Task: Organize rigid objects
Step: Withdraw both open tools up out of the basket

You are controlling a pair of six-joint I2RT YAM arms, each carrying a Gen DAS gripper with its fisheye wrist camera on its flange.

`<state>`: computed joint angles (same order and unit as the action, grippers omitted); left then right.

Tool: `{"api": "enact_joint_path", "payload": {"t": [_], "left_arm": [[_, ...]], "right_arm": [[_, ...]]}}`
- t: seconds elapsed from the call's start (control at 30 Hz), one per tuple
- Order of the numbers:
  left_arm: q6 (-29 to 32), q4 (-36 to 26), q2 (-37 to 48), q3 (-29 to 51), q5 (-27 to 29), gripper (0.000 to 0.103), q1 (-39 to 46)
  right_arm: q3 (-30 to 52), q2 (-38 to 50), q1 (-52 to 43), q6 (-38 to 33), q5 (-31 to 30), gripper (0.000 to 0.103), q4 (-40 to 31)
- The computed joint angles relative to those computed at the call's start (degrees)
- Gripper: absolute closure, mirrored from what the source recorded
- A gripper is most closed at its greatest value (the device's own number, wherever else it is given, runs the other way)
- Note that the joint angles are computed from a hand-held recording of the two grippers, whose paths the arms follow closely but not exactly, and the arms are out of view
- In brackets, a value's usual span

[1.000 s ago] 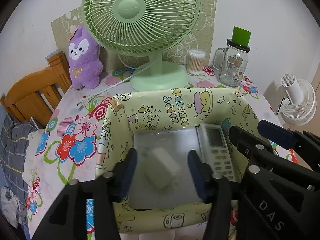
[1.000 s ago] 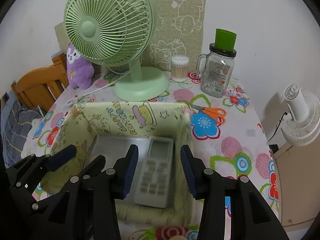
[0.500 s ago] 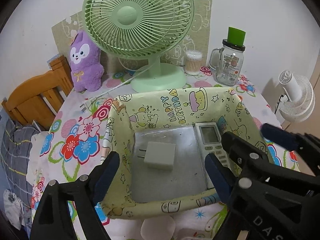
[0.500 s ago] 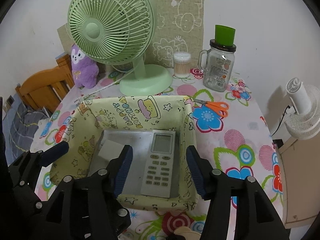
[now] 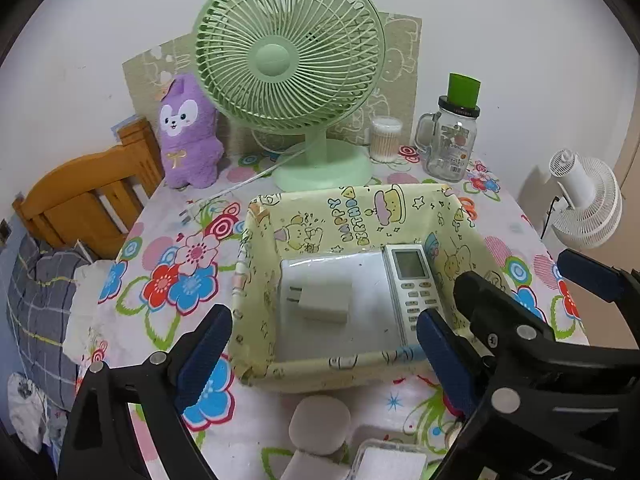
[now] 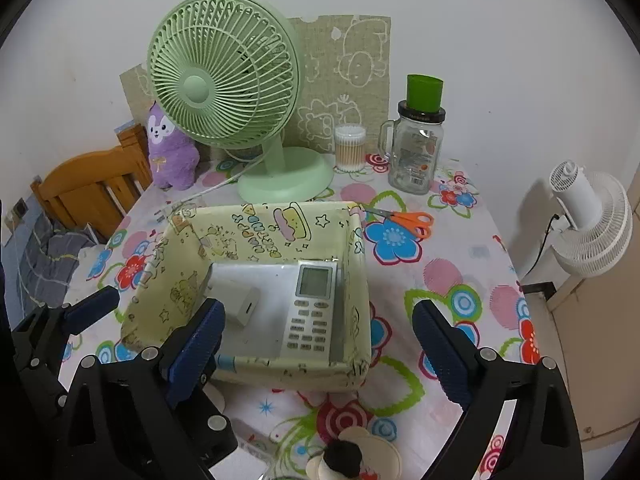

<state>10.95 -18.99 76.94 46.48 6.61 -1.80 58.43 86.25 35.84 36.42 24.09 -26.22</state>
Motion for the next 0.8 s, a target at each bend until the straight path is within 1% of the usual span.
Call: {"api": "enact_joint_path", "payload": {"t": [0.3, 0.5, 0.6, 0.8], "left_arm": [[1.6, -3.3, -7.5, -3.2, 1.2, 0.008, 1.1], [2.7, -5.6, -12.8, -5.1, 3.5, 0.008, 2.4], [3.0, -6.3, -15.1, -6.1, 3.6, 0.006, 2.7], [4.2, -9.0, -19.4, -7.8, 4.9, 0.005, 3.9]], "right_arm": [[-2.0, -5.1, 4.6, 3.1, 3.7, 0.007, -3.4], [-2.6, -8.2, 8.5, 5.6, 7.5, 0.007, -6.7], [-2.8, -9.1, 10.7, 7.5, 9.9, 0.007, -8.6], [-3.6, -10.9, 13.9, 10.7, 11.5, 0.007, -11.0]]}}
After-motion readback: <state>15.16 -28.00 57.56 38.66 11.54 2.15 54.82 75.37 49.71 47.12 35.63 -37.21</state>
